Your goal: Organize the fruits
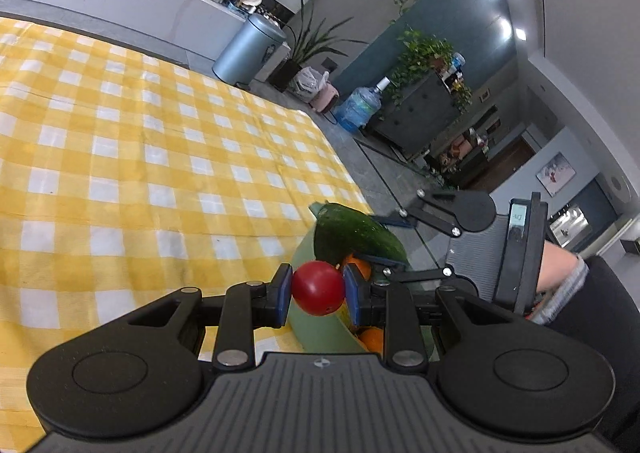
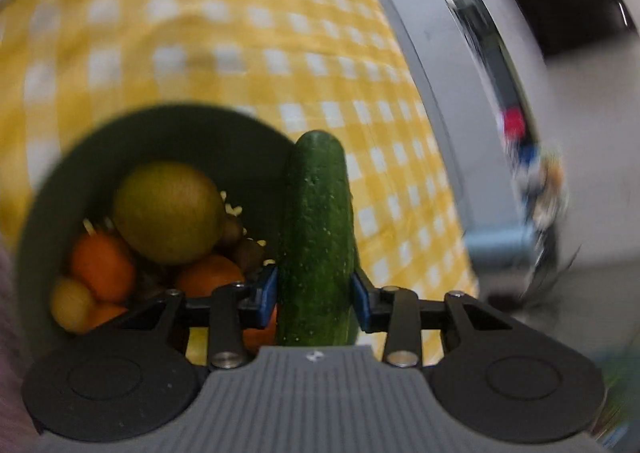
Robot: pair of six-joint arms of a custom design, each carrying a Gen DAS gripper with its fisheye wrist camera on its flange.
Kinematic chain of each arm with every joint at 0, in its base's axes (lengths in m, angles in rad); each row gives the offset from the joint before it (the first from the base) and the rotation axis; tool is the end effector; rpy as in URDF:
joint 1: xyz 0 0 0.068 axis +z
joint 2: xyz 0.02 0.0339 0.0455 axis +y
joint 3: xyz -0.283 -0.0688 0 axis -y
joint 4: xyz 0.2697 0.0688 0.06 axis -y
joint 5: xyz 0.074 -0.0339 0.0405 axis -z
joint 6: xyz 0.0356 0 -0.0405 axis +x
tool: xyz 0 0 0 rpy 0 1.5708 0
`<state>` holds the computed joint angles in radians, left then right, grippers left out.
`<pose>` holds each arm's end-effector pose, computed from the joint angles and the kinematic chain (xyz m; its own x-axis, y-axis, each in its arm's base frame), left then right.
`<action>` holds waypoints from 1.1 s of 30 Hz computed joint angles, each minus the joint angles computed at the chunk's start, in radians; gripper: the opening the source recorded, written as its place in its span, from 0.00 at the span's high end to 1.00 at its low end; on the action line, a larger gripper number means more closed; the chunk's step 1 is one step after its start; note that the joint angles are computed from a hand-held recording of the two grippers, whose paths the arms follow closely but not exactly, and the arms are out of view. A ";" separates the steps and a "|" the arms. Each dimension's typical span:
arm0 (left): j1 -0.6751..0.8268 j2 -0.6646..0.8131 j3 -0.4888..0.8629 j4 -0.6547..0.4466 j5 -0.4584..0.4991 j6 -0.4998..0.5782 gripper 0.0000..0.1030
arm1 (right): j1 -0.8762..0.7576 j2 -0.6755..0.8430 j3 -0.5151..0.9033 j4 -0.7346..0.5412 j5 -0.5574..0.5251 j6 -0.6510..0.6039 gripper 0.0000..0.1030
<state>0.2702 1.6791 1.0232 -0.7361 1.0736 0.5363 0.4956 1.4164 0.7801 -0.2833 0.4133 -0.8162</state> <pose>0.3139 0.0545 0.1884 -0.8033 0.0304 -0.5948 0.5046 0.5652 -0.6526 0.2651 0.1271 0.1963 -0.3180 -0.9304 -0.1825 -0.6614 0.3556 -0.6604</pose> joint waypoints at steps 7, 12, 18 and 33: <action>-0.018 -0.036 -0.025 -0.021 -0.007 0.047 0.70 | -0.046 -0.073 -0.033 -0.036 -0.186 -0.137 0.64; -0.051 -0.132 -0.077 0.029 -0.049 0.029 0.70 | -0.007 -0.226 -0.205 0.217 -0.101 -0.049 0.29; -0.188 -0.247 -0.115 0.062 -0.158 -0.021 0.70 | -0.017 -0.502 -0.208 0.038 0.004 0.458 0.17; -0.515 -0.271 -0.164 0.227 -0.414 -0.250 0.70 | 0.240 -0.952 -0.241 -0.692 0.129 1.558 0.05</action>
<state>-0.2451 1.4081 0.8589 -0.5091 0.6601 0.2866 0.7352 0.4646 0.5388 -0.9756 0.5423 0.7422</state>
